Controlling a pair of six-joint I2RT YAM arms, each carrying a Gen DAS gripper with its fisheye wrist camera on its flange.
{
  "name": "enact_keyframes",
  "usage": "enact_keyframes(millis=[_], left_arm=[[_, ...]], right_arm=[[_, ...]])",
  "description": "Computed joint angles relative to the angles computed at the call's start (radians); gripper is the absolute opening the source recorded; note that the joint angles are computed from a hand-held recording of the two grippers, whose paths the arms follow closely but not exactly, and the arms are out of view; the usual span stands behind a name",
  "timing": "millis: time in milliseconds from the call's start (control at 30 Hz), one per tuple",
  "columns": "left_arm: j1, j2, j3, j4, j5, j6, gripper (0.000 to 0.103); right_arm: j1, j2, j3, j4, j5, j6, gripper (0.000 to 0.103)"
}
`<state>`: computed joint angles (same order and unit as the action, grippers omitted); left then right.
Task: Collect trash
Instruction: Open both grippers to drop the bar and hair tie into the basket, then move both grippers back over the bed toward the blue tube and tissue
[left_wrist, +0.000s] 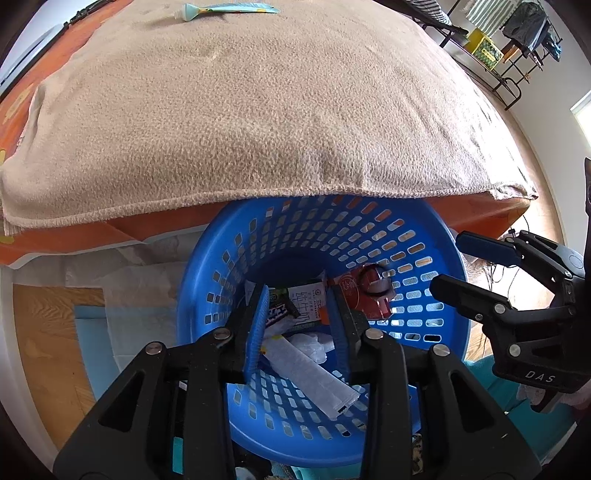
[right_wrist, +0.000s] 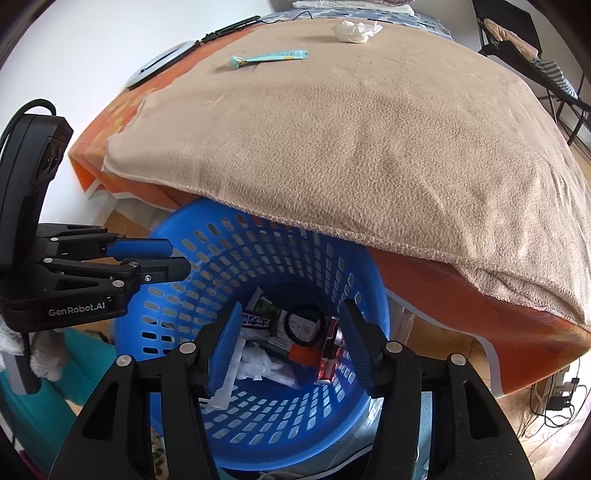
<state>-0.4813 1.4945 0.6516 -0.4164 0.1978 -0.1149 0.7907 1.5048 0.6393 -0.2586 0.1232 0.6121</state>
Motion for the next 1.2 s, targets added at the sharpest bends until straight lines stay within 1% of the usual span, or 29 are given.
enact_keyframes(millis=[67,367,433,467,500,767,800,833,867,900,1033,1200], left_arm=[[0.000,-0.012,-0.004,0.004,-0.002,-0.004,0.048],[-0.008,-0.050,0.018,-0.028,-0.001,-0.011,0.048],[-0.016,-0.064,0.022,-0.036,-0.004,-0.009,0.052],[-0.021,-0.074,0.025,-0.041,-0.007,-0.010,0.058],[-0.025,-0.083,0.026,-0.042,-0.009,-0.010,0.059],[-0.044,-0.121,0.053,-0.066,-0.013,0.000,0.059],[-0.047,-0.129,0.057,-0.070,-0.016,0.000,0.059],[-0.047,-0.137,0.060,-0.071,-0.016,0.001,0.059],[-0.042,-0.146,0.065,-0.076,-0.010,0.006,0.059],[-0.043,-0.152,0.074,-0.082,-0.005,0.007,0.059],[-0.023,-0.145,0.137,-0.107,0.013,0.023,0.059],[0.050,-0.048,0.274,-0.133,0.067,0.048,0.059]], right_arm=[[0.000,-0.005,-0.001,-0.003,0.003,0.000,0.054],[-0.001,-0.040,-0.004,-0.014,0.023,0.011,0.054],[-0.001,-0.056,-0.007,-0.013,0.032,0.013,0.054],[0.000,-0.065,-0.008,-0.016,0.039,0.013,0.054],[-0.001,-0.075,-0.010,-0.017,0.047,0.012,0.054],[-0.013,-0.170,-0.012,-0.035,0.126,0.006,0.055],[-0.018,-0.183,-0.011,-0.040,0.133,0.002,0.056],[-0.024,-0.195,-0.008,-0.046,0.138,-0.001,0.061],[-0.030,-0.207,-0.007,-0.050,0.143,-0.004,0.063],[-0.036,-0.220,-0.006,-0.053,0.150,-0.007,0.065],[-0.078,-0.244,0.018,-0.064,0.147,-0.038,0.065],[-0.140,-0.245,0.063,-0.057,0.127,-0.086,0.065]])
